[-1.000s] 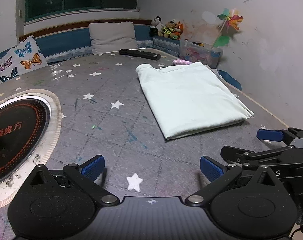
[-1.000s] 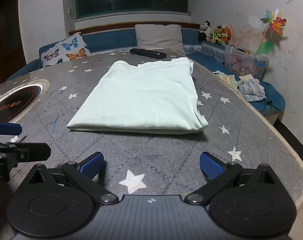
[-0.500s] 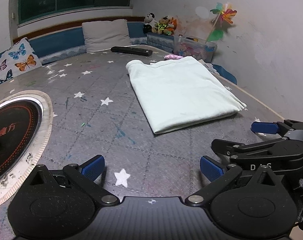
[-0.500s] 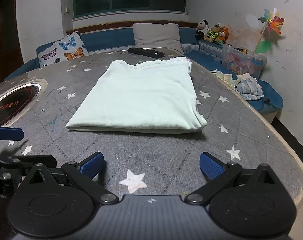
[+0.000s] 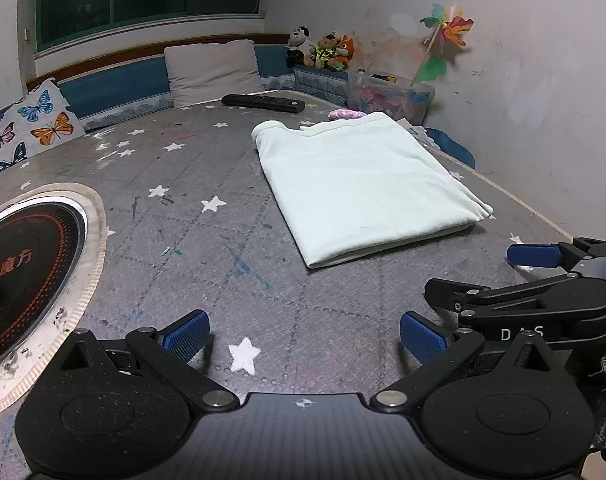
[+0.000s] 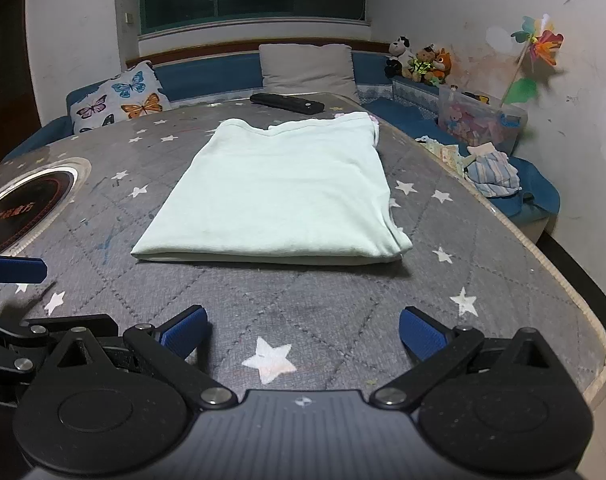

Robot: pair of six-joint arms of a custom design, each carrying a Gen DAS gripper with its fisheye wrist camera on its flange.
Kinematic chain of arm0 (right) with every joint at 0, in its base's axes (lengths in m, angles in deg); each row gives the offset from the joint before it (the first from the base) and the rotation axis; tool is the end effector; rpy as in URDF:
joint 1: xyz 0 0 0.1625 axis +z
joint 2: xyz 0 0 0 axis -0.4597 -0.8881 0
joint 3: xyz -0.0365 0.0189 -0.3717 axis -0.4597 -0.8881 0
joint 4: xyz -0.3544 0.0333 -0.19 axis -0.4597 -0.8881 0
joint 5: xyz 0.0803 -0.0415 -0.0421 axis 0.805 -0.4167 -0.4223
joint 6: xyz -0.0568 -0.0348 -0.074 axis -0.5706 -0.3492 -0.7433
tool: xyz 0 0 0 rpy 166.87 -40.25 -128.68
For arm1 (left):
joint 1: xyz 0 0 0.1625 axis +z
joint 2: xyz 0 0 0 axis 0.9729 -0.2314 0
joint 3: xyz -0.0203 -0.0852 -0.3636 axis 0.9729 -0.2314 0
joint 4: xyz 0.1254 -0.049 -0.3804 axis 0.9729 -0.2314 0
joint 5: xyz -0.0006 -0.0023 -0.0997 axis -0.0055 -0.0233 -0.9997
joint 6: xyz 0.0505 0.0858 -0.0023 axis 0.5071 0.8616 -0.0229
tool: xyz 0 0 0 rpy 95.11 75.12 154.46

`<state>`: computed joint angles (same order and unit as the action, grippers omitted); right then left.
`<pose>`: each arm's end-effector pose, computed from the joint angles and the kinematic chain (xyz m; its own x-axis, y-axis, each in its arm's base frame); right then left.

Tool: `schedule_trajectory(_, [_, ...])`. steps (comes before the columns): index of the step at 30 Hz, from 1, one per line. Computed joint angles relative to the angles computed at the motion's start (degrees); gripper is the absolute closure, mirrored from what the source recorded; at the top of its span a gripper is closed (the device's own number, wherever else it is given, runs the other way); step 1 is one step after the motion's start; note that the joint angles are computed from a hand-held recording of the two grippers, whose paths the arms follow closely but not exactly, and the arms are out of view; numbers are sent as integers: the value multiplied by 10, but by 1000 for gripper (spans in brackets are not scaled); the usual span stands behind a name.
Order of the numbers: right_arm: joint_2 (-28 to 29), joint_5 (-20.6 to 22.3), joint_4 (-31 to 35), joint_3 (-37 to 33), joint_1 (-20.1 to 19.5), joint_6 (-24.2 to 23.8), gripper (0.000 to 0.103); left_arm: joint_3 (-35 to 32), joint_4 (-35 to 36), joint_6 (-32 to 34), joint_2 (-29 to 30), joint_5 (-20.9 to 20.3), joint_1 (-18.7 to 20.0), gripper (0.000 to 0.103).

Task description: Fold clothes

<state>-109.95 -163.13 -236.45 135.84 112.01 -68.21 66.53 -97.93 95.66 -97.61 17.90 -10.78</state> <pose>0.0381 -0.6904 0.0416 -0.6995 -0.1455 0.6997 -0.6042 0.6433 -0.4702 -0.1087 -0.7075 -0.0162 -0.7292 0.2443 -0.6392 0.6120 0.6507 -0.4495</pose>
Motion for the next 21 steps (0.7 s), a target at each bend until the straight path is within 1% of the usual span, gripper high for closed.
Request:
schedule_trajectory(8, [6,-9,-17,-4,2,-5,0,0,0,1,1,4,0,0])
schedule_trajectory(21, [3,-4,-26,1,2,-5,0,-1,1,2,2,7,-2,0])
